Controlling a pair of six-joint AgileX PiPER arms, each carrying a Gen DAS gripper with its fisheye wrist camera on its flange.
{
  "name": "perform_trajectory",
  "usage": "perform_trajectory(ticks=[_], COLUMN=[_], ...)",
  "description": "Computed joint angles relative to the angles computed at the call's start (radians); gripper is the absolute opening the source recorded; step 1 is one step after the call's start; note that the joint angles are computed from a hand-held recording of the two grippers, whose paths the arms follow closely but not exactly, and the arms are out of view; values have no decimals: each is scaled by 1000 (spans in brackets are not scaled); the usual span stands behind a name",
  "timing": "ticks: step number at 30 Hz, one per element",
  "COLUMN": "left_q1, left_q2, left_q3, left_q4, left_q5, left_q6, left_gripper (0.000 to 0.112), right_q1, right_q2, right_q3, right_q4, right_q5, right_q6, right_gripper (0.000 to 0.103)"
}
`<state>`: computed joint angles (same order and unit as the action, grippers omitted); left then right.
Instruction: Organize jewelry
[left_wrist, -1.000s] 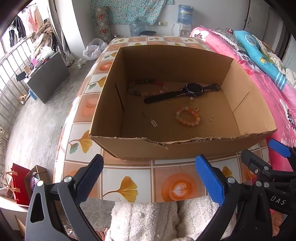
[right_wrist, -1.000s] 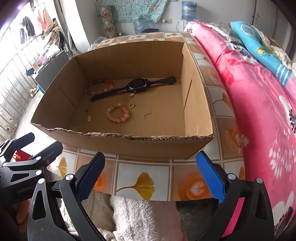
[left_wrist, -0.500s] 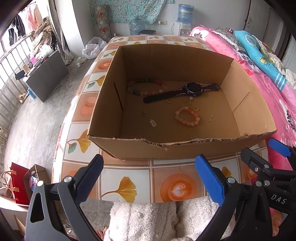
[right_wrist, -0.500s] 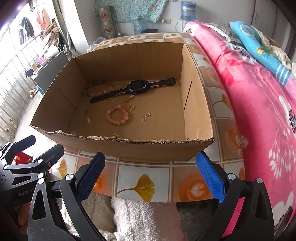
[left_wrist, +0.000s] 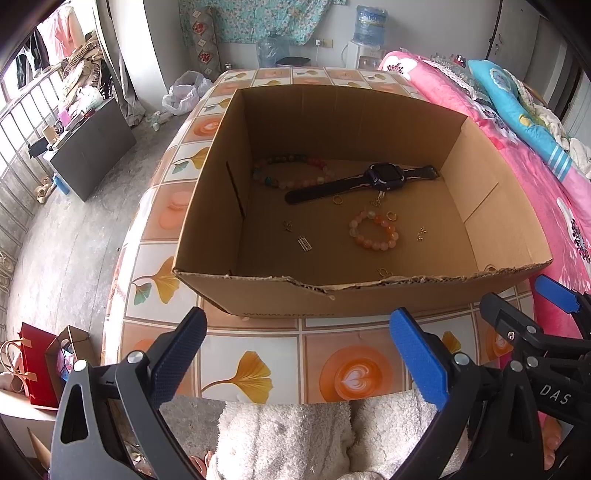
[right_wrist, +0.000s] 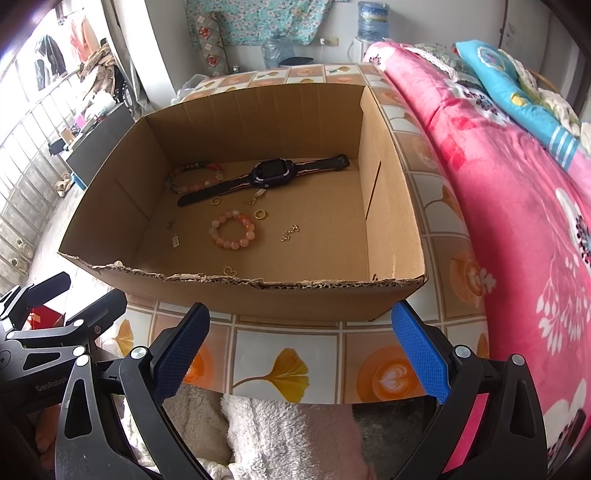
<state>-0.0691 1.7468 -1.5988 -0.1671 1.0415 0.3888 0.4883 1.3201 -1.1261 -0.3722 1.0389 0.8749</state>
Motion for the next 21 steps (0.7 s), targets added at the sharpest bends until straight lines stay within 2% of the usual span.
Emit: perform_trajectory(ticks=[21], left_q1=[-4], left_q2=[10], left_q3=[-16], left_q4=[12], left_q5=[10], left_q6=[-6], left_gripper=[97], right_q1=[6], right_q2=[-2], right_q3=[-7], right_q4=[4], right_q5=[4], right_q6=[-1], right_gripper=[95])
